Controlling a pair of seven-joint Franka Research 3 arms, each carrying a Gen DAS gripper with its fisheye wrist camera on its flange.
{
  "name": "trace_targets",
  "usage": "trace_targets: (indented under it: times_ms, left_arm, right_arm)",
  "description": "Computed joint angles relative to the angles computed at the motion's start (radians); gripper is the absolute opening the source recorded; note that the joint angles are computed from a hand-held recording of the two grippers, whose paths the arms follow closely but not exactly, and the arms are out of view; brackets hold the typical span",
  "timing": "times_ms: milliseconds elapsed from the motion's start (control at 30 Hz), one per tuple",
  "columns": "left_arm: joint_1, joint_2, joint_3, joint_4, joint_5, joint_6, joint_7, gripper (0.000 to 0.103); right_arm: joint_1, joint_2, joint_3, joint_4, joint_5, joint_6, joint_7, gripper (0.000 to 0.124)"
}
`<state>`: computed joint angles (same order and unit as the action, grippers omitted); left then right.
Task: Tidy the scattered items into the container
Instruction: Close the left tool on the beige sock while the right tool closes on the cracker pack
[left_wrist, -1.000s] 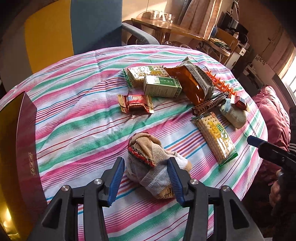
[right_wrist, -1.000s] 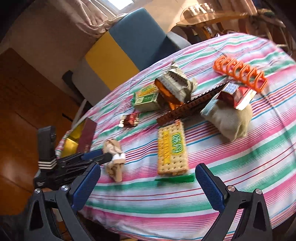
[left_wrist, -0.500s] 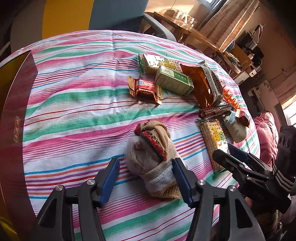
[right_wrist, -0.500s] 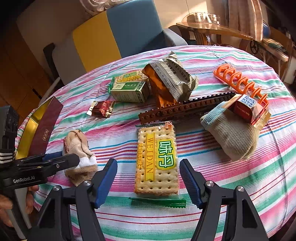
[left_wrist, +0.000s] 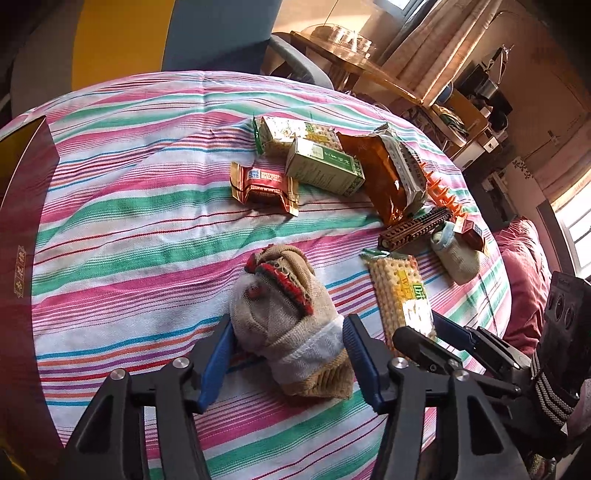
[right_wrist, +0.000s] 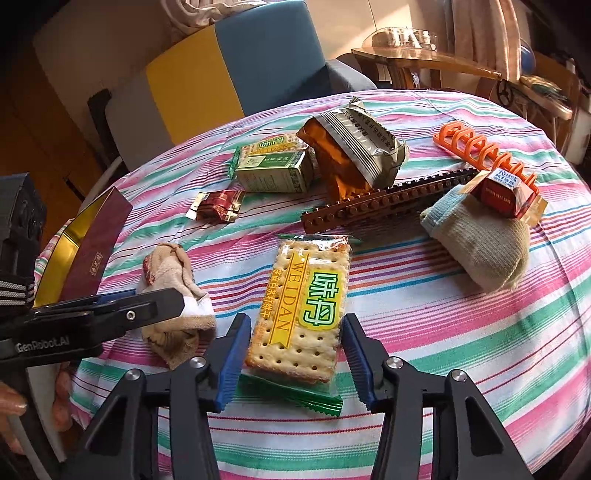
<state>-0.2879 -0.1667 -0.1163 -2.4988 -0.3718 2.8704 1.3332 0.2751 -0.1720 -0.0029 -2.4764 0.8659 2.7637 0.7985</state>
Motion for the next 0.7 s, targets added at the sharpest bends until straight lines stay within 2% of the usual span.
trace_targets:
  times_ms: [200, 300, 367, 433, 500, 700]
  left_arm:
    - [-0.045, -0.077, 0.058, -0.082, -0.116, 0.023, 0.106, 0.055]
    - [-0.089, -0.098, 0.106, -0.094, -0.189, 0.023, 0.181, 0.055]
    - [-0.087, -0.097, 0.104, -0.09, -0.204, 0.028, 0.184, 0.061]
    - [-0.133, -0.089, 0.14, -0.074, -0.302, 0.03, 0.259, 0.069]
    - [-0.138, -0.075, 0.13, -0.058, -0.356, 0.049, 0.278, 0.071]
    - [-0.051, -0.012, 0.037, -0.011, -0.24, 0.065, 0.136, 0.071]
  right_arm:
    - [0.018, -0.065, -0.003, -0.059, 0.017, -0.02, -0.017, 0.051]
    - [0.032, -0.08, 0.012, -0.089, 0.001, 0.036, -0.006, 0.052]
    - [0.041, -0.08, 0.014, -0.096, -0.011, 0.059, 0.01, 0.053]
    - [0.05, -0.077, 0.008, -0.094, -0.012, 0.065, 0.021, 0.055]
    - [0.062, -0.071, -0.005, -0.087, 0.008, 0.068, 0.013, 0.058]
    - [0.087, -0.054, -0.024, -0.073, 0.123, 0.089, -0.091, 0.07]
